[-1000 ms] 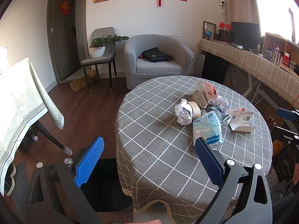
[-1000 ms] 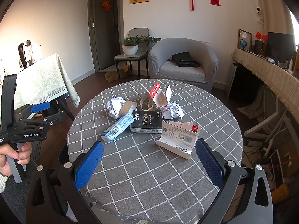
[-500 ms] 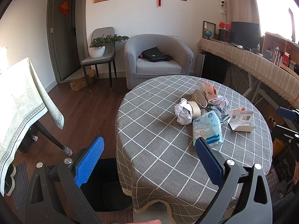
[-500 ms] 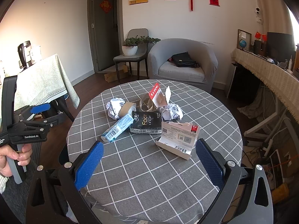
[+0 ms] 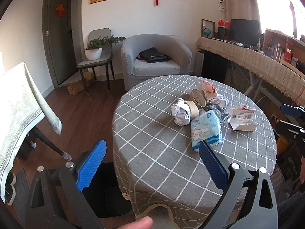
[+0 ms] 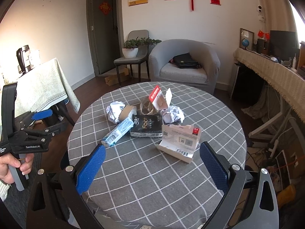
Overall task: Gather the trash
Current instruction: 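Grasp the blue-and-white tissue pack with the left gripper while the right gripper grasps the white card box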
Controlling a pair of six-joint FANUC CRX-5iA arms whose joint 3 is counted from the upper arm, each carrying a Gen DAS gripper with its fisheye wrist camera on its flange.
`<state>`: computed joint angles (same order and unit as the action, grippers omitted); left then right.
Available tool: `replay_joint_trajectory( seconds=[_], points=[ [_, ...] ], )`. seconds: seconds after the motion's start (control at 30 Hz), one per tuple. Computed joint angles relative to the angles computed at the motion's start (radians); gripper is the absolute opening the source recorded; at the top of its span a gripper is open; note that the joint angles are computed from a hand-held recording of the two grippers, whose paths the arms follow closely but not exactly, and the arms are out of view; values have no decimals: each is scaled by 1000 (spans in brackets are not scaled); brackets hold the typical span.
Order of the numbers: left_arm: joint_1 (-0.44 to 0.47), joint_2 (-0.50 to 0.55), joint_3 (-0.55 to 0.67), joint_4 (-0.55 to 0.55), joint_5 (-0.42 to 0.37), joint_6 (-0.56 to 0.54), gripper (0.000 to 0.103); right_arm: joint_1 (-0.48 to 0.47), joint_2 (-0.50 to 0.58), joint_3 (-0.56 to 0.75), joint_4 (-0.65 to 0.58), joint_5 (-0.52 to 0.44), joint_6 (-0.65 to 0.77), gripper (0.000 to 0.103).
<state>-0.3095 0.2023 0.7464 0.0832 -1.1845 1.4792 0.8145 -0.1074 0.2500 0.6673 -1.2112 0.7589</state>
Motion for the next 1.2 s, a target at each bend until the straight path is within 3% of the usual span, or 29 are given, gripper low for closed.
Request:
replay_joint_trajectory(
  seconds=[0.17, 0.37, 0.5, 0.77, 0.9, 1.03, 1.2],
  points=[
    [5, 15, -14, 121, -2, -190, 98, -23, -19, -29, -15, 18, -20, 100],
    [-41, 43, 14, 115, 4, -284, 72, -41, -32, -40, -47, 50, -19, 100],
    [-67, 93, 68, 97, -50, -323, 68, -46, -38, -43, -56, 58, -19, 100],
    [-117, 133, 98, 49, -69, -363, 67, -72, -70, -70, -95, 84, -47, 100],
    [-135, 168, 141, -4, -80, -335, 51, -80, -72, -73, -104, 81, -48, 95],
    [-139, 182, 154, -3, -47, -321, 49, -96, -65, -70, -124, 65, -52, 88],
    [-150, 229, 220, -22, -60, -301, 34, -119, -49, -59, -163, 73, -50, 86]
  ],
)
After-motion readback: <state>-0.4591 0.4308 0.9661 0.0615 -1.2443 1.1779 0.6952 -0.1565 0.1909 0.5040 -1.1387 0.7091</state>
